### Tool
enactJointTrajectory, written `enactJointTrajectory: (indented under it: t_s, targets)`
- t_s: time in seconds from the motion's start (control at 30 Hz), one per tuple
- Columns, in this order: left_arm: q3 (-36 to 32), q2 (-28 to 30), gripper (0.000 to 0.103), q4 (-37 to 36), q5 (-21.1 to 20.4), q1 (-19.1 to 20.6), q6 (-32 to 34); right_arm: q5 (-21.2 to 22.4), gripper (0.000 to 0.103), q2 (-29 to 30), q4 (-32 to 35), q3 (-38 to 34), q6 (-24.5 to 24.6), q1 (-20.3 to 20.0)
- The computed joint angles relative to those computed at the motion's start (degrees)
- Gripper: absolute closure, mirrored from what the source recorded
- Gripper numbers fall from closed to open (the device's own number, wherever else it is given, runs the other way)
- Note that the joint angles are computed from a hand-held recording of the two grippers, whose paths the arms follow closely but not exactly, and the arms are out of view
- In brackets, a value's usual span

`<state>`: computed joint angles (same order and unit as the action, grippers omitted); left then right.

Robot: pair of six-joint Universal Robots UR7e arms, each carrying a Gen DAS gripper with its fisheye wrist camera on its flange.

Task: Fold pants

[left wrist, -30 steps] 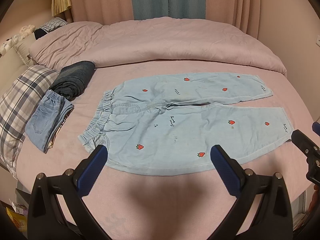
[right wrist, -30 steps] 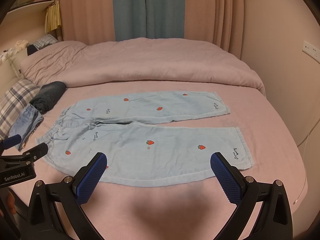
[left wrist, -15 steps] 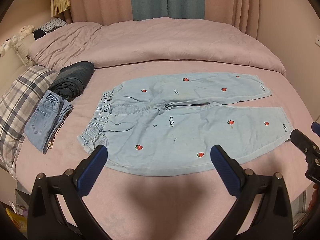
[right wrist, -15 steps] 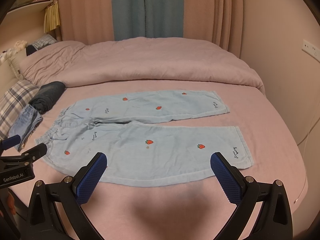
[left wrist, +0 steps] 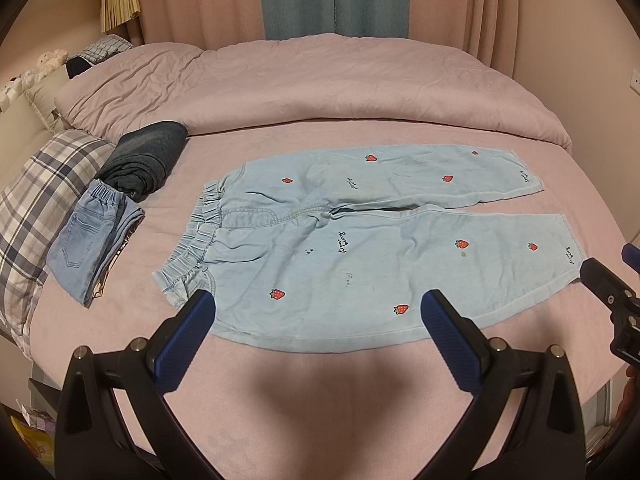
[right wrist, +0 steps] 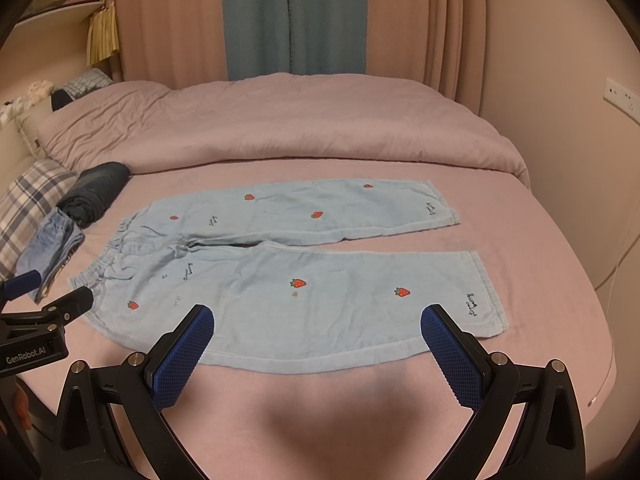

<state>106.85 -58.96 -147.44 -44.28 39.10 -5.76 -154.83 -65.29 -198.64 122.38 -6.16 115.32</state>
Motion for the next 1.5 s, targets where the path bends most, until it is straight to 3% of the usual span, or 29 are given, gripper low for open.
enactJointTrajectory:
  t_s: [1.5]
  targets:
    - [-0.4,0.8,0.000,0.6,-0.8,1.3,-0.5,0.7,0.000,0.6,0.1,0.5,0.8,-1.4]
